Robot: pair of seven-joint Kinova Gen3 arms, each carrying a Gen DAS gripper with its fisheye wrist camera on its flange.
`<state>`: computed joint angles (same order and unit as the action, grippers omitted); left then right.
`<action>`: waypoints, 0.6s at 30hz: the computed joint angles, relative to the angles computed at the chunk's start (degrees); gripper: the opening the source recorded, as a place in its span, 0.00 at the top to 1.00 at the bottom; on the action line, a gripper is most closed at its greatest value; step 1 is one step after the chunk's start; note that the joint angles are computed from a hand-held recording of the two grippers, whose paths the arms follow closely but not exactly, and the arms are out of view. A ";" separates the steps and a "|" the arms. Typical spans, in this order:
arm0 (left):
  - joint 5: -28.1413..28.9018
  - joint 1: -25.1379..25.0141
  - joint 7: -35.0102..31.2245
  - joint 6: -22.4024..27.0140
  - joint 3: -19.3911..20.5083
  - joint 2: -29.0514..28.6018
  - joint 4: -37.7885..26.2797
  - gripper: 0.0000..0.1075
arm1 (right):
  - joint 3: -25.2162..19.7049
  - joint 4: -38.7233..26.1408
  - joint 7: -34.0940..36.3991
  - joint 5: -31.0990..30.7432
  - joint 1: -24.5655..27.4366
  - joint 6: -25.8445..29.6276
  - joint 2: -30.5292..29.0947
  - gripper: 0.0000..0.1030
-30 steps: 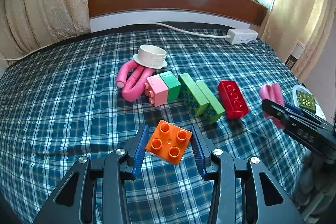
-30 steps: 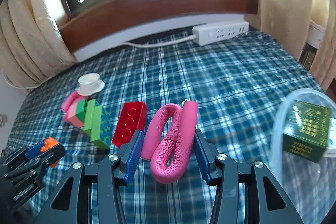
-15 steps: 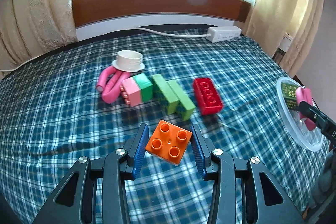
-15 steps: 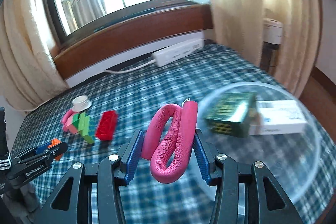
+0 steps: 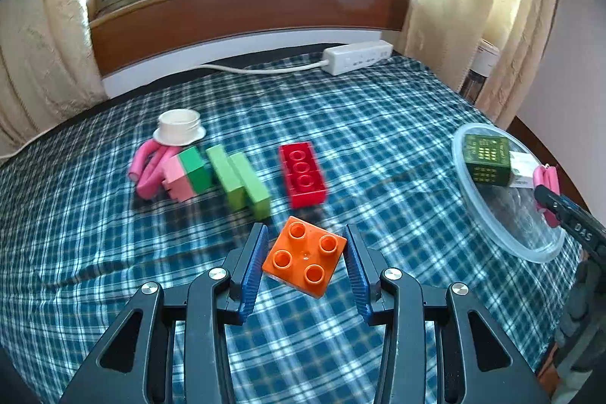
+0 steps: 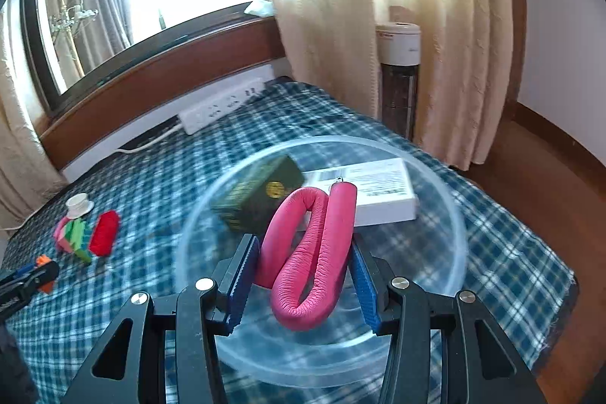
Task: Organize objects
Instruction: 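Carry the pink tube into the clear bowl with the right gripper and release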
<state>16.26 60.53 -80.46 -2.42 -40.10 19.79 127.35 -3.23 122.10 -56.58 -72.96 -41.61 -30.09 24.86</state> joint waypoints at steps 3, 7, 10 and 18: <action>-0.08 4.08 0.62 1.45 -3.05 1.06 -1.42 0.61 | 0.21 0.49 -0.05 0.31 0.12 -0.50 0.35 0.51; -2.50 7.22 3.40 3.47 -4.94 2.51 -3.76 0.61 | 0.22 1.47 -0.80 1.64 0.42 -1.60 0.31 0.50; -4.62 9.00 5.53 4.70 -5.45 3.32 -5.40 0.61 | 0.32 2.46 -2.08 2.97 0.42 -2.65 0.03 0.49; -10.49 10.11 10.52 7.22 -3.31 4.97 -9.73 0.61 | 0.03 6.45 -12.22 12.34 2.37 -3.40 -1.60 0.40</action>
<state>5.77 70.63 -69.95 4.81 -43.41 24.76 117.63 -3.20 128.55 -68.80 -60.62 -39.24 -33.49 23.26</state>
